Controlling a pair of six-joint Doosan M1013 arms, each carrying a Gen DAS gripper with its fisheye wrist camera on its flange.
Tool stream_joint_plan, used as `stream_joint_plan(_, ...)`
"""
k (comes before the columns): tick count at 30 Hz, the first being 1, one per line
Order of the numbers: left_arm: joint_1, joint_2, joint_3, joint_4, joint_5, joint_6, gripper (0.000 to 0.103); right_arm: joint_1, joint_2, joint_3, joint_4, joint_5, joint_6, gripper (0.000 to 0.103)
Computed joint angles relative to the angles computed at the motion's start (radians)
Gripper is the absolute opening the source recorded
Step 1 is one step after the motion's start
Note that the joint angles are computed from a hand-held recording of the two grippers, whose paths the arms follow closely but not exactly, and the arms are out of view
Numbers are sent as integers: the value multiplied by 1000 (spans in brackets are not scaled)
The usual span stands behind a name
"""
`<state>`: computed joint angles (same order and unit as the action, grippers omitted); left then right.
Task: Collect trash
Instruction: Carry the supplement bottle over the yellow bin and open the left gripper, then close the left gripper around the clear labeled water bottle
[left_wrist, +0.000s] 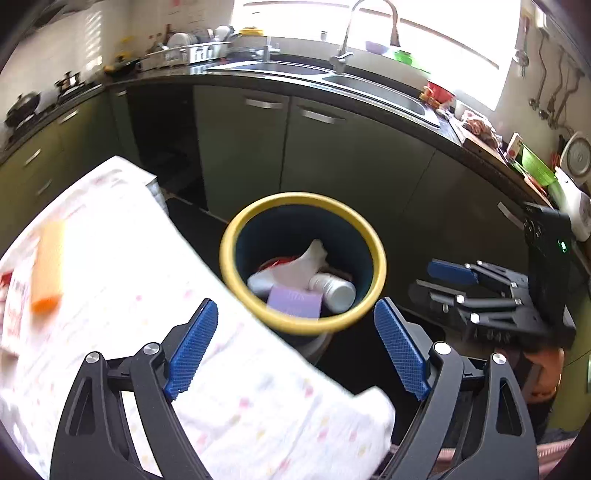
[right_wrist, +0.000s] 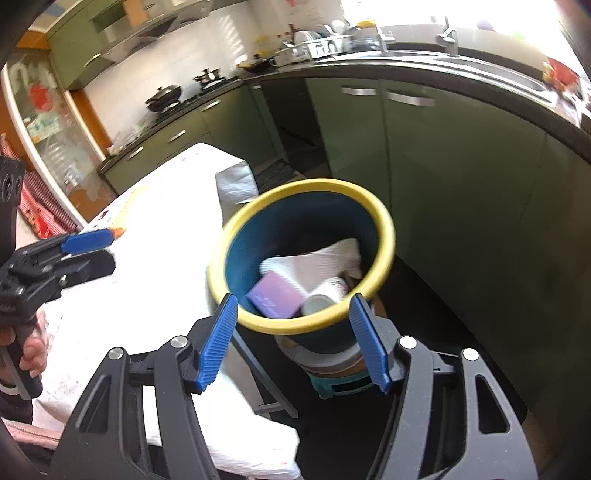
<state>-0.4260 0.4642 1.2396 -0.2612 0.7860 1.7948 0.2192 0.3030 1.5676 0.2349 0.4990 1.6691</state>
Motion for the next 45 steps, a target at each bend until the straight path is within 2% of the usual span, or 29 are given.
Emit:
stream_joint_plan(5, 38, -102, 138, 36, -94, -57, 89, 34, 2, -23, -16, 15, -19, 60)
stream_joint_plan(8, 59, -167, 223, 118, -175, -147, 92, 57, 6, -40, -14, 24, -38, 60)
stream_joint_plan(11, 84, -218, 284, 188, -221, -245, 97, 82, 17, -64, -13, 42, -60, 61)
stream_joint_plan(15, 120, -284, 359, 303, -257, -377, 98, 120, 36, -101, -8, 68, -100, 61)
stream_joint_plan(19, 157, -334, 413, 450, -247, -515, 98, 150, 54, -133, 3, 91, -139, 61)
stream_joint_plan(23, 196, -347, 429, 577, -185, -621, 98, 174, 68, -157, 19, 112, -179, 61)
stream_joint_plan(29, 290, -290, 367, 349, -45, -436, 98, 192, 83, -180, 19, 137, -195, 61)
stream_joint_plan(38, 308, -179, 265, 334, 105, -397, 96, 186, 86, -180, 47, 148, -215, 63)
stream_joint_plan(45, 314, -137, 227, 340, 185, -398, 95, 176, 88, -175, 74, 147, -227, 63)
